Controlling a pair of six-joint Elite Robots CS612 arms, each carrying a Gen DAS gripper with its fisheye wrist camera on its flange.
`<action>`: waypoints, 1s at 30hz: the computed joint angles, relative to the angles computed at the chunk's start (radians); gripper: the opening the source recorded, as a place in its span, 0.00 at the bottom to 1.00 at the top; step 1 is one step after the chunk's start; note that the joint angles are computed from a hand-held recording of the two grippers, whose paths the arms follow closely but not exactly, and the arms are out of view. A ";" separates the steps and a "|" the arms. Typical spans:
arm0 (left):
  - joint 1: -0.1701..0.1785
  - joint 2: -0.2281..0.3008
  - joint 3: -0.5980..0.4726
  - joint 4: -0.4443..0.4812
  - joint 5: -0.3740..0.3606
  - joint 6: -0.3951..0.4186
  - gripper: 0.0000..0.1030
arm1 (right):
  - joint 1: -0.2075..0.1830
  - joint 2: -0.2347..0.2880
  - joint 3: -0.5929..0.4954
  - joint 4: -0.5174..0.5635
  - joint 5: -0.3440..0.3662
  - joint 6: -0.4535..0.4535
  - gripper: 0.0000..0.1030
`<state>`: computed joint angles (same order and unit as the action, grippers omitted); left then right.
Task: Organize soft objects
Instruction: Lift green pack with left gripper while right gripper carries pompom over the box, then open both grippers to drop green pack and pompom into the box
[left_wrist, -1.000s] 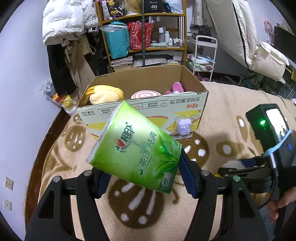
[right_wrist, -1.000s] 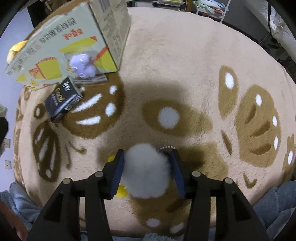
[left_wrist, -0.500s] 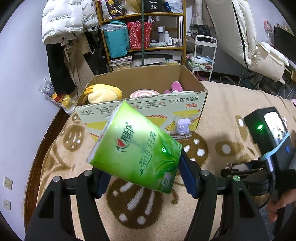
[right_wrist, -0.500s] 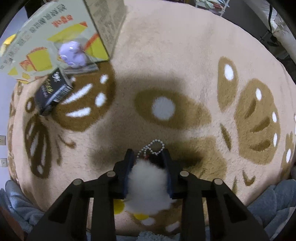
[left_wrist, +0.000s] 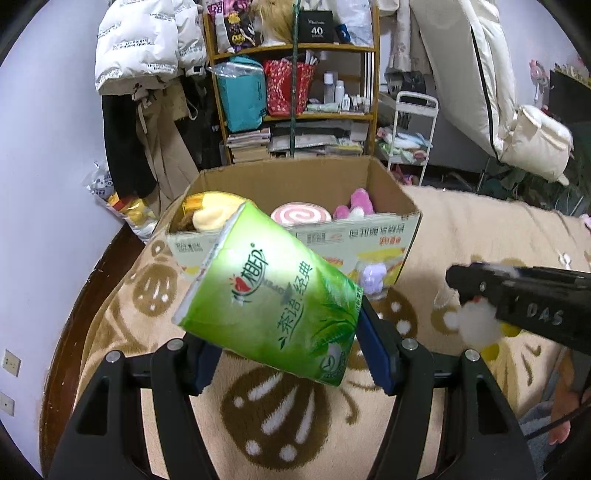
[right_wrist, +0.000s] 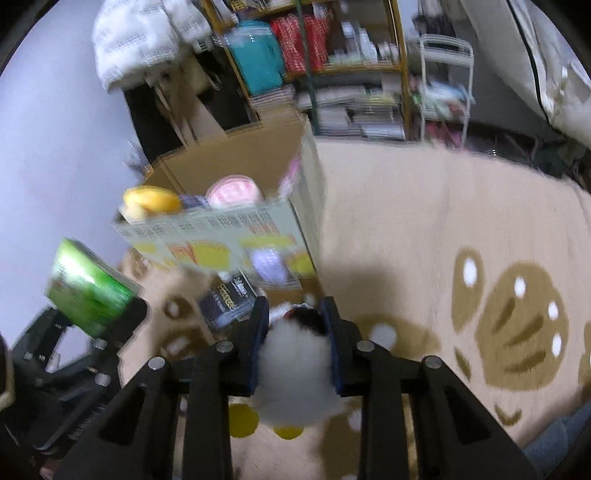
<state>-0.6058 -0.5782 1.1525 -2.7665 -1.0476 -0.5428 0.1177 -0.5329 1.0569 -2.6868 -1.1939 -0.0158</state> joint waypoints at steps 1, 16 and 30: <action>0.001 0.002 -0.006 -0.004 0.003 0.003 0.63 | -0.001 0.001 0.001 -0.038 0.012 0.013 0.29; 0.035 0.069 -0.167 0.024 0.048 0.085 0.63 | 0.007 0.124 -0.248 -0.115 0.115 0.089 0.29; 0.057 0.156 -0.332 0.103 0.064 0.155 0.64 | 0.006 0.274 -0.510 -0.033 0.204 0.160 0.30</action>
<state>-0.5486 -0.4218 0.8209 -2.6630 -0.9835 -0.3873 0.1241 -0.2594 0.5472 -2.7198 -0.9902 0.1438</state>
